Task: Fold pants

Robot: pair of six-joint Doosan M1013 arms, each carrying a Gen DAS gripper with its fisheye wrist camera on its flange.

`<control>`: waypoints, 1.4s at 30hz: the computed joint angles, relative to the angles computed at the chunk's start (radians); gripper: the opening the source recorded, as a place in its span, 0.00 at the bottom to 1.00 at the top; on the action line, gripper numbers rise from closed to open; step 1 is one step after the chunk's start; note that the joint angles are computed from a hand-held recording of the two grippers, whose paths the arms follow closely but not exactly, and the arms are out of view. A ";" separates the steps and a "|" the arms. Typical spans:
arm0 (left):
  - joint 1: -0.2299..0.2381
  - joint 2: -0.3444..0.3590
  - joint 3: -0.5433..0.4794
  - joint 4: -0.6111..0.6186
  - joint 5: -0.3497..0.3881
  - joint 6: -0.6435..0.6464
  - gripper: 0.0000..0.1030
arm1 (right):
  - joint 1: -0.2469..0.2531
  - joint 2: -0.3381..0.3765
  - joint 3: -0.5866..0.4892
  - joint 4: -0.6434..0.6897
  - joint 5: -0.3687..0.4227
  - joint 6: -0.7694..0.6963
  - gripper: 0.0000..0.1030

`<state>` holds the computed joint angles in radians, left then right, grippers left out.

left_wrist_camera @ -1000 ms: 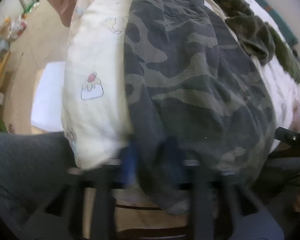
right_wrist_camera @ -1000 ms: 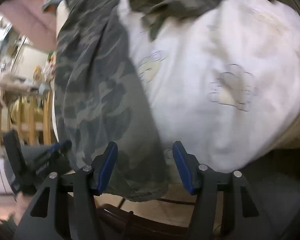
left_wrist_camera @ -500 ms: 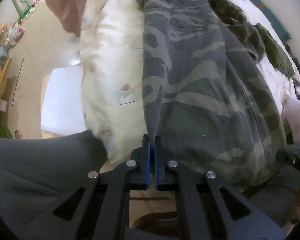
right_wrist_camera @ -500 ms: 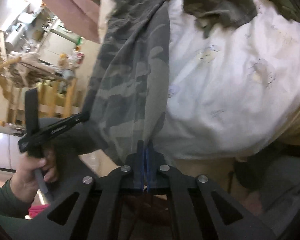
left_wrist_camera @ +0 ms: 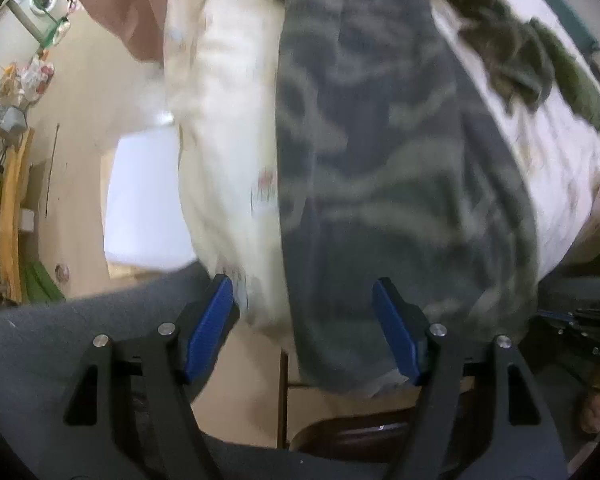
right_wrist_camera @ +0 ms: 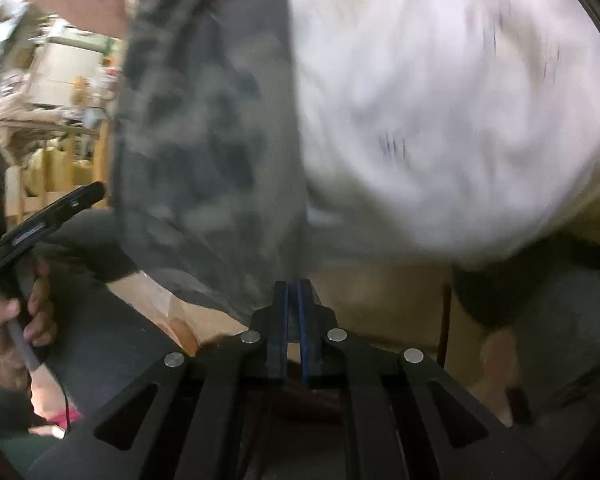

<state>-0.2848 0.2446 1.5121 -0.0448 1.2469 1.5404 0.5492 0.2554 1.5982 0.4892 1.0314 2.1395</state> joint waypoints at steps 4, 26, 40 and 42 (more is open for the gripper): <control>0.000 0.032 -0.051 0.013 -0.039 -0.031 0.75 | -0.002 -0.030 -0.009 -0.121 -0.079 -0.002 0.19; -0.030 0.129 -0.146 0.020 -0.139 -0.071 0.81 | -0.140 0.052 -0.137 -0.455 -0.033 0.226 0.61; -0.067 0.151 -0.169 -0.076 -0.129 -0.032 0.81 | -0.076 0.145 -0.247 -0.787 0.061 0.122 0.12; -0.063 0.150 -0.167 -0.103 -0.127 -0.026 0.81 | -0.059 0.082 -0.208 -0.781 0.043 0.088 0.11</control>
<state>-0.3482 0.3943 1.3449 -0.1476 1.1200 1.5140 0.4902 0.3379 1.3899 -0.2917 1.0746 2.2276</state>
